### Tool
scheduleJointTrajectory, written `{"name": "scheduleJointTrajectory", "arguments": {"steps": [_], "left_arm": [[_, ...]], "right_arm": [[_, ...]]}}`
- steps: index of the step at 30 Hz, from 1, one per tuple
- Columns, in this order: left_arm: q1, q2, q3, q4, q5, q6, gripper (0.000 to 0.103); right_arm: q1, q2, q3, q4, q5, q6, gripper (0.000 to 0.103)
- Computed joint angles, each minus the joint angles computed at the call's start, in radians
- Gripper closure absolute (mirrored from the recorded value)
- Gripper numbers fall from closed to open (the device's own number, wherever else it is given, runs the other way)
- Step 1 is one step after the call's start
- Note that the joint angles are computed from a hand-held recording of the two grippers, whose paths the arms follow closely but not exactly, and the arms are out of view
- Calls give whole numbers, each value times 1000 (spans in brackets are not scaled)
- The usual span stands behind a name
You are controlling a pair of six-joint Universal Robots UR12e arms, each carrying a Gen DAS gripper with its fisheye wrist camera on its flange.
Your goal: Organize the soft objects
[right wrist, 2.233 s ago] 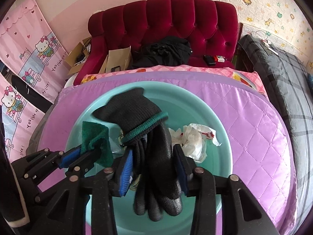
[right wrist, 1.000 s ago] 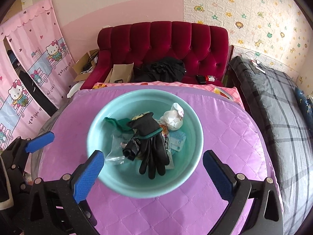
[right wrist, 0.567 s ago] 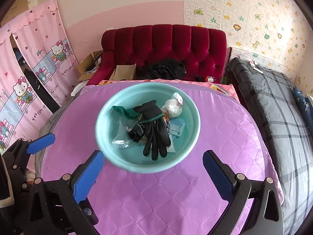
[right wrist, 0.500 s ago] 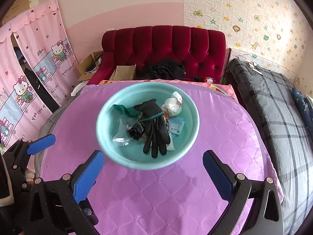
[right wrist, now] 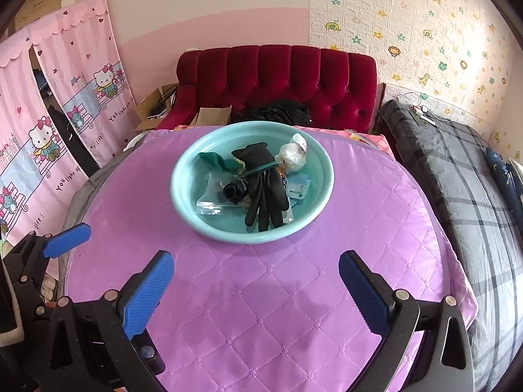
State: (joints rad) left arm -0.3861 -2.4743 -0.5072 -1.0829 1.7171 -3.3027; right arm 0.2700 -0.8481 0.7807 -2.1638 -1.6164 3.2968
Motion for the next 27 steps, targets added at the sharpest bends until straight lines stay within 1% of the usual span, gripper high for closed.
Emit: {"name": "scheduleJointTrajectory", "arguments": {"steps": [4,7,16,27], "left_arm": [[-4,24,-53,26,10,0,0],[-6,35,-78,35,12,-1,0],[-6,41,-90,31,12,-1,0],[-7,35,-77,11,11,-4,0]], "right_arm": [[6,-20,44,-40,-17,-18,0],[8,-27,62,-49,-18,-22,0],[6,-35,78,-50,-10,-16,0],[4,-33,76,-37,-4,-13,0]]}}
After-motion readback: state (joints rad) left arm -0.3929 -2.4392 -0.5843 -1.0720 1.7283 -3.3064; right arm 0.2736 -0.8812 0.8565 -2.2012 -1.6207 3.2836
